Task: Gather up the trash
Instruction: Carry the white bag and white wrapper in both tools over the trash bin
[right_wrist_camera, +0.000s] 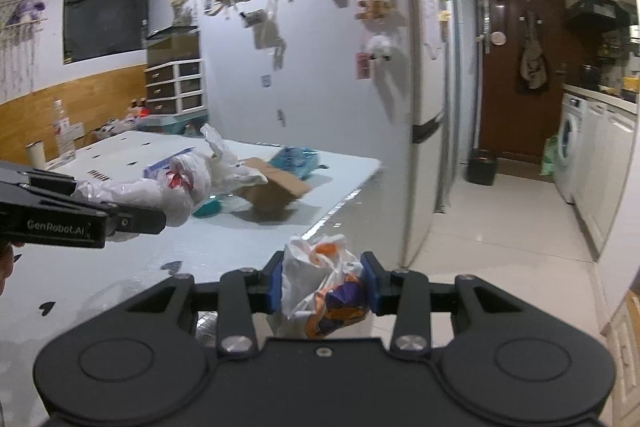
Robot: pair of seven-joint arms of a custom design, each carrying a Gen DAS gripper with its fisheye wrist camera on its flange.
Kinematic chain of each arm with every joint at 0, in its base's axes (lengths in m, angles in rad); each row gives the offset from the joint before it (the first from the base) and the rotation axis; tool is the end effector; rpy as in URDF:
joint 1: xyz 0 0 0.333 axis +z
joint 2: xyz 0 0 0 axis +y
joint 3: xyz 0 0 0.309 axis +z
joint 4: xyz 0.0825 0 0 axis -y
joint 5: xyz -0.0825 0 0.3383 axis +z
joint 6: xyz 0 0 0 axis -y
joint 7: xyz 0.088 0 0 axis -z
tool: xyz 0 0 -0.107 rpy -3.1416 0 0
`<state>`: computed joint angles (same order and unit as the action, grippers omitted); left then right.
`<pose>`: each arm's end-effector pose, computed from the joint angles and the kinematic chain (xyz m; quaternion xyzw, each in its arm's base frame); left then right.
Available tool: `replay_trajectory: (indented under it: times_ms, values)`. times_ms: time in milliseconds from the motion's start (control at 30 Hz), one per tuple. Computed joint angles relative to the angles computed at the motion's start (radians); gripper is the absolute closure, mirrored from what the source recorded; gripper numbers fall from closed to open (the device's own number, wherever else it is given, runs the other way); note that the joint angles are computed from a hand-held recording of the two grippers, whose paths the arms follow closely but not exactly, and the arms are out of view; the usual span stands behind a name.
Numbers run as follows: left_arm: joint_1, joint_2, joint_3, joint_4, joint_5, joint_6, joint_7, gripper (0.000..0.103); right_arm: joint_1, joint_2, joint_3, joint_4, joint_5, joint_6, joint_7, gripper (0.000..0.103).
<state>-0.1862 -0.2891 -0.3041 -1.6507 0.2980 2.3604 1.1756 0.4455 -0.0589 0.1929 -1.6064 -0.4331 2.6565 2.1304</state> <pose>0.3808 -0.2396 0.8132 -0.5386 0.6789 -0.3767 0.3274 0.4206 0.3326 0.7645 -0.6850 0.4810 -0.2818 0.4690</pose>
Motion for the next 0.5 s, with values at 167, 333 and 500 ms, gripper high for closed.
replay_trajectory:
  times_ms: [167, 333, 500]
  values:
    - [-0.026, 0.039, -0.043, 0.043, 0.029, -0.007, -0.027, 0.062, -0.032, -0.086, 0.001, -0.091, -0.016, 0.01, 0.029, 0.062]
    - [-0.062, 0.081, -0.068, 0.069, 0.066, -0.008, -0.077, 0.062, -0.086, -0.171, 0.012, -0.179, -0.013, 0.019, 0.052, 0.062]
    - [-0.106, 0.13, -0.083, 0.093, 0.107, 0.0, -0.129, 0.062, -0.147, -0.249, 0.027, -0.257, -0.012, 0.014, 0.072, 0.063]
